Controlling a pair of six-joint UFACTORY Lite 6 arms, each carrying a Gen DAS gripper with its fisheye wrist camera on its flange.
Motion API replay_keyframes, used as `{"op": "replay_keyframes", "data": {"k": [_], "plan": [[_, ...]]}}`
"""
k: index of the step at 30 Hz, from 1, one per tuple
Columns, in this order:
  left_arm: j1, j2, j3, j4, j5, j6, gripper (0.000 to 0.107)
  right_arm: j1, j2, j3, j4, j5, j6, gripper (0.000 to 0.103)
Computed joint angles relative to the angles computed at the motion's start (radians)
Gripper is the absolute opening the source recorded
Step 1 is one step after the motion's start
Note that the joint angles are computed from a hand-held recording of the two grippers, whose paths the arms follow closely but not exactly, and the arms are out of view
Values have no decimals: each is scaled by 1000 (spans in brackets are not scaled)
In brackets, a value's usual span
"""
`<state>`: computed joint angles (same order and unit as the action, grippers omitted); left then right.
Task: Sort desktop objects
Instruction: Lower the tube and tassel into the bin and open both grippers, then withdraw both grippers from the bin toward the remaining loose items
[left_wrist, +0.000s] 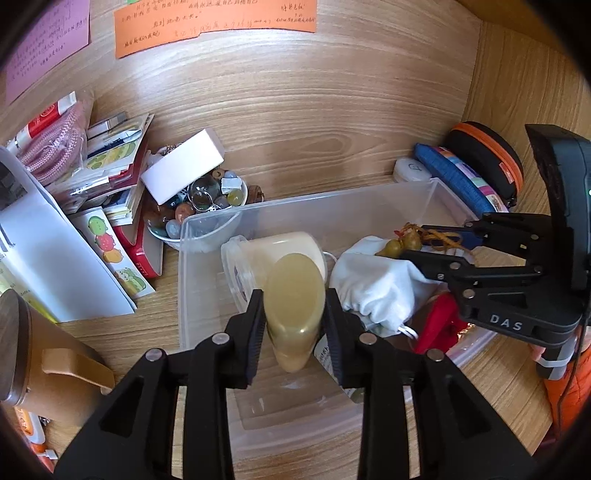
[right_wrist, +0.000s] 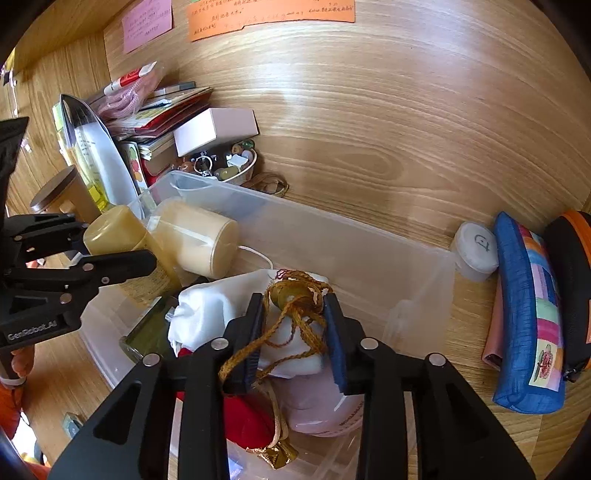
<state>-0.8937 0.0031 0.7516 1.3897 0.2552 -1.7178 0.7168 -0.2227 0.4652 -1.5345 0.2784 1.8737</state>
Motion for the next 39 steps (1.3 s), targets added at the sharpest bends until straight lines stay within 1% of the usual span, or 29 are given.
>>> {"op": "replay_keyframes", "data": {"k": [1,3,4,5,6,8,10,11,12,14,19,20,21,23,25,27,29,33,36,39], "plan": [[-7,-8,-5,-5,3,0,33,5,2,3,17,6,-12,31],[-21,-26,-13,-25,19,12,46,29,0,8,76,47,-50,41],[-33,-41,-21,-30,36,10,49,42,-5,10,114,79,-70,60],[-43,-55,-27,-48,50,26,51,53,-17,3,116,104,-56,74],[-52,-68,-34,-60,62,36,51,65,-37,-9,111,126,-37,76],[-69,-102,-48,-100,75,71,52,63,-80,-26,166,120,-89,76],[-96,-133,-61,-122,111,79,57,76,-117,-40,231,134,-136,76],[-107,-147,-68,-130,122,82,62,87,-132,-43,263,146,-159,76],[-124,-165,-76,-137,140,79,64,102,-154,-50,297,162,-180,76],[-164,-204,-94,-155,181,81,64,135,-198,-64,345,195,-207,76],[-269,-268,-116,-201,292,85,66,295,-322,-87,458,361,-244,76],[-291,-278,-120,-206,316,78,68,330,-337,-87,471,397,-240,76],[-309,-287,-123,-208,339,70,76,369,-353,-87,485,437,-237,76],[-361,-312,-137,-196,405,32,84,452,-377,-84,507,520,-216,79],[-412,-329,-145,-197,473,9,85,532,-391,-77,522,598,-188,83],[-449,-345,-148,-212,518,6,86,634,-399,-68,536,694,-148,83],[-478,-359,-151,-225,551,-2,89,692,-395,-61,542,744,-122,83],[-560,-388,-160,-249,649,-25,91,805,-389,-47,561,838,-60,83],[-645,-422,-182,-258,728,-61,92,903,-394,-43,575,909,4,83],[-712,-454,-220,-273,776,-100,92,1035,-399,-53,590,990,110,83]]}}
